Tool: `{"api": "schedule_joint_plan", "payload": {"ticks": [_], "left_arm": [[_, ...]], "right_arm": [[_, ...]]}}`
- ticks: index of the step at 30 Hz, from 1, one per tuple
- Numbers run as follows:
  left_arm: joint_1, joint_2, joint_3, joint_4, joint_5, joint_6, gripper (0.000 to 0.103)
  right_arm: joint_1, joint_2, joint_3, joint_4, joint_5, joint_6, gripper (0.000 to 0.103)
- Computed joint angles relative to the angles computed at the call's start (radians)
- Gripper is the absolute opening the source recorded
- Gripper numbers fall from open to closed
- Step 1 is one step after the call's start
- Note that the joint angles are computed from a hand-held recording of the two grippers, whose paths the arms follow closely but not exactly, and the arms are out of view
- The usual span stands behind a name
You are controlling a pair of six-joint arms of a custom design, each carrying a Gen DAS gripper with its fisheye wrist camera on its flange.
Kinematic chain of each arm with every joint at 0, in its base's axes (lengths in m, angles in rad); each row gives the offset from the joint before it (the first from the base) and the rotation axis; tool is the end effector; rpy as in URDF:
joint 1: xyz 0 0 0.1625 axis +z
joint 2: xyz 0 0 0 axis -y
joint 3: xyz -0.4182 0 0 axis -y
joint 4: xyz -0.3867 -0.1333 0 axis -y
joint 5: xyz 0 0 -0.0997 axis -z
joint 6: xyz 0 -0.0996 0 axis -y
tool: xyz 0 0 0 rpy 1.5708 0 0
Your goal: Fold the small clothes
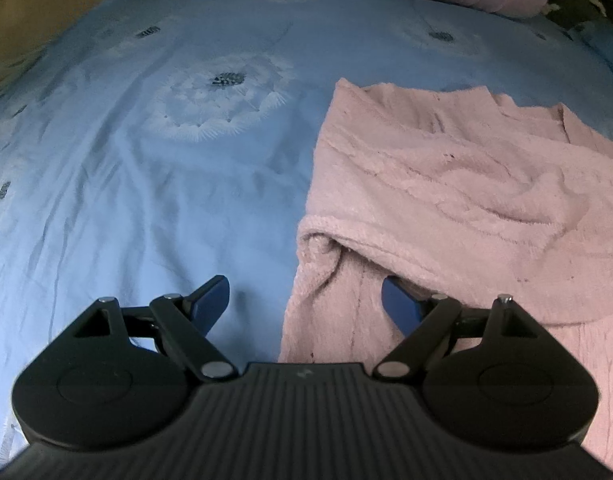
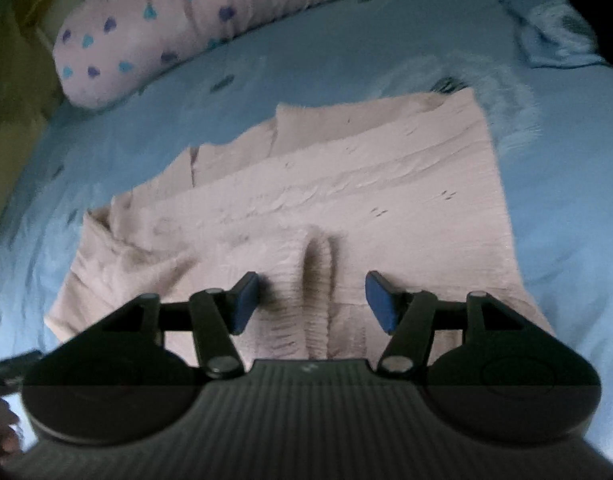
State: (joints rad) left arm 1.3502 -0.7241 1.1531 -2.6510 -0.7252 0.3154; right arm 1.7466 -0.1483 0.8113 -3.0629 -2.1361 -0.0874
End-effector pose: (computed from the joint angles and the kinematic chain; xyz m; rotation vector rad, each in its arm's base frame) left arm 0.0312 -0.8107 0.2866 0.2584 2.1935 -0.6898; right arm 0.2270 -0.8207 0.0030 0.0109 -2.4278 1.0896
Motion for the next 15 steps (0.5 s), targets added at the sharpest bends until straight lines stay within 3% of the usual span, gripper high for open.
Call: {"api": "schedule_joint_plan", "payload": {"ticks": [3, 6, 10, 15], "left_arm": [[0.001, 0.011, -0.007, -0.038, 0.005, 0.004, 0.087], [0.002, 0.017, -0.013, -0.066, 0.001, 0.006, 0.087], [0.004, 0.021, -0.01, -0.096, -0.009, 0.028, 0.087], [-0.001, 0.029, 0.003, -0.153, 0.008, 0.068, 0.087]], "right_arm": [[0.004, 0.008, -0.02, 0.019, 0.01, -0.036, 0.059], [0.008, -0.005, -0.025, 0.082, 0.044, -0.052, 0.014], [0.026, -0.027, -0.032, 0.091, 0.112, -0.072, 0.012], [0.068, -0.01, -0.141, 0.133, 0.151, -0.115, 0.012]]}}
